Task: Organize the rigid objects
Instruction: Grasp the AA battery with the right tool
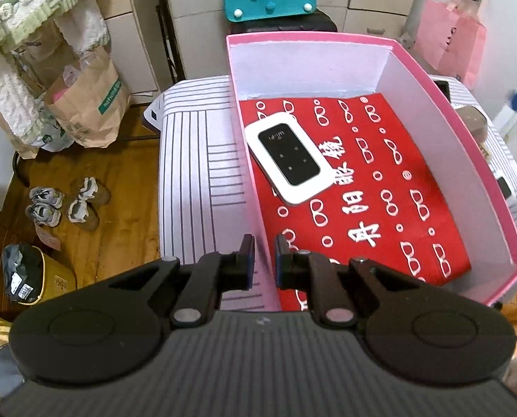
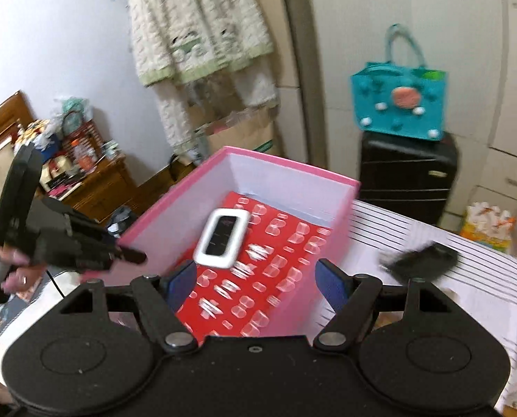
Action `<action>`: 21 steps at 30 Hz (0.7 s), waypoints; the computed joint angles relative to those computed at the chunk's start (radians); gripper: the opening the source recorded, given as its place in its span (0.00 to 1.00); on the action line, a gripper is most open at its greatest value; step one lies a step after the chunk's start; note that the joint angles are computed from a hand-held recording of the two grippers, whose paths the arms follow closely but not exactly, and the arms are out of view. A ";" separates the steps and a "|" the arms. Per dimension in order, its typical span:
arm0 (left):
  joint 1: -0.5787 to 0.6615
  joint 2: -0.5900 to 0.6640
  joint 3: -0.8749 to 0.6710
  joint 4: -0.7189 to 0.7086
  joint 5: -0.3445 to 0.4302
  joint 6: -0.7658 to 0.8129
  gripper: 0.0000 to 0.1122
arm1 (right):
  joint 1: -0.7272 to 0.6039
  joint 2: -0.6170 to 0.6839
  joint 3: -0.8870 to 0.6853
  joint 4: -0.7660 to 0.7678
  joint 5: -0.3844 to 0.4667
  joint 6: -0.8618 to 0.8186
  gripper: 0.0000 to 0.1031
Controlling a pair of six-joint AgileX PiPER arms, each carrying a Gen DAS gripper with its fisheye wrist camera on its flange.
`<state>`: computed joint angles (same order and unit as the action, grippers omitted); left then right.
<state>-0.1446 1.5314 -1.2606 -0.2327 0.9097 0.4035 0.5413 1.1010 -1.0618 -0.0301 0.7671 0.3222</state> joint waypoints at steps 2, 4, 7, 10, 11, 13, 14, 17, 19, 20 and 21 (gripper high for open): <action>-0.006 0.004 0.002 0.005 -0.021 -0.019 0.09 | 0.002 -0.094 0.072 -0.063 0.013 0.048 0.76; -0.012 0.009 0.003 0.010 -0.036 -0.033 0.08 | 0.011 -0.214 0.166 -0.153 0.060 0.119 0.77; -0.027 0.005 0.015 0.032 -0.061 -0.054 0.07 | -0.002 -0.281 0.227 -0.168 0.087 0.134 0.77; -0.036 -0.005 0.032 0.047 -0.082 -0.075 0.07 | -0.022 -0.364 0.322 -0.184 0.109 0.163 0.77; -0.034 -0.006 0.035 0.044 -0.085 -0.081 0.07 | 0.006 -0.389 0.356 -0.235 0.119 0.218 0.78; -0.030 -0.006 0.039 0.036 -0.088 -0.085 0.06 | 0.073 -0.431 0.422 -0.333 0.129 0.327 0.81; -0.027 -0.004 0.038 0.029 -0.089 -0.087 0.06 | 0.094 -0.446 0.456 -0.367 0.127 0.370 0.82; -0.024 -0.002 0.039 0.023 -0.091 -0.093 0.07 | 0.116 -0.480 0.568 -0.441 0.083 0.472 0.82; -0.021 0.000 0.038 0.017 -0.092 -0.095 0.07 | 0.076 -0.495 0.604 -0.422 0.022 0.436 0.81; -0.017 -0.002 0.041 0.011 -0.093 -0.093 0.07 | 0.037 -0.498 0.625 -0.391 -0.024 0.385 0.78; -0.015 -0.001 0.042 0.007 -0.094 -0.092 0.07 | -0.015 -0.493 0.643 -0.345 -0.078 0.311 0.74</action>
<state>-0.1599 1.5302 -1.2189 -0.2261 0.8154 0.3111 0.5262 0.6082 -0.4192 -0.3747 0.6895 0.6329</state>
